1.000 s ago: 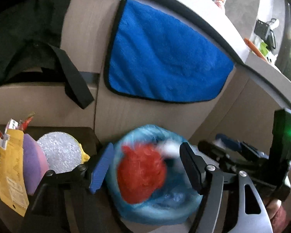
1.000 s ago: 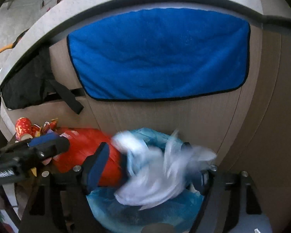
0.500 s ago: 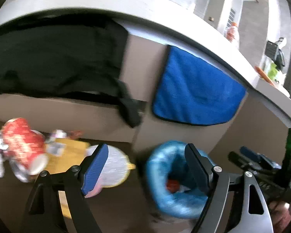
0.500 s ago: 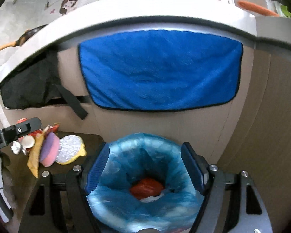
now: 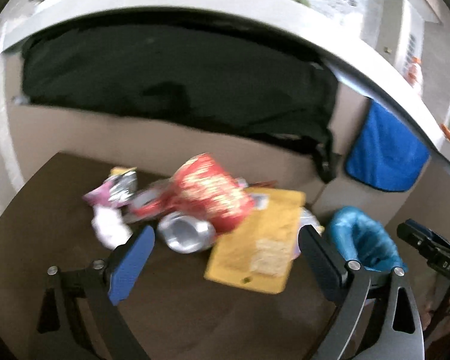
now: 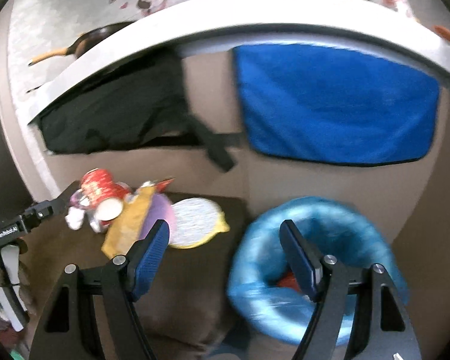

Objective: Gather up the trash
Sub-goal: 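Move both open tools back to the trash pile, then grasp the white tissue with the left tool while the right tool grasps the yellow-and-silver snack bag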

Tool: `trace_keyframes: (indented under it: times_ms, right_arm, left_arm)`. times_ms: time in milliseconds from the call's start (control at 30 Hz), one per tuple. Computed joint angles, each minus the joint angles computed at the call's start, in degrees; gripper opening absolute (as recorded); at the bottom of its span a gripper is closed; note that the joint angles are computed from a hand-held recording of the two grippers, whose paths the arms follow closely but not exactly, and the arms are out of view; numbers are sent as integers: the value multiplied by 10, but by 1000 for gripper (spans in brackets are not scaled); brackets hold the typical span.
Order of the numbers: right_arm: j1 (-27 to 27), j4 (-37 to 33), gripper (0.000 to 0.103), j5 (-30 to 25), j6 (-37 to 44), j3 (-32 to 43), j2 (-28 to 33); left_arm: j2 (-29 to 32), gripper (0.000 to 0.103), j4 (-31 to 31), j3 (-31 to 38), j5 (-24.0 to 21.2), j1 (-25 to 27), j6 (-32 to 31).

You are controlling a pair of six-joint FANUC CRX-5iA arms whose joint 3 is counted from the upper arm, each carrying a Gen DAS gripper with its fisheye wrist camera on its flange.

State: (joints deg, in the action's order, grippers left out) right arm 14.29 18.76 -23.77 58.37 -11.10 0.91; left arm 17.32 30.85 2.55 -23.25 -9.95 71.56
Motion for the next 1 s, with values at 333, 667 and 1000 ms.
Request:
trace_keyframes:
  times_ms: [333,667,1000]
  right_arm:
    - [53,-70,73,-53,79,76,66]
    - [75,-129,72,-98,140,132,115]
    - [90,-101,71,-102,125,134,125]
  left_arm:
    - [2,94,33,-34,-26,70,9]
    - [78,73,10,51,-79,91,80]
    - [116,19,-5,99,-98,91,98]
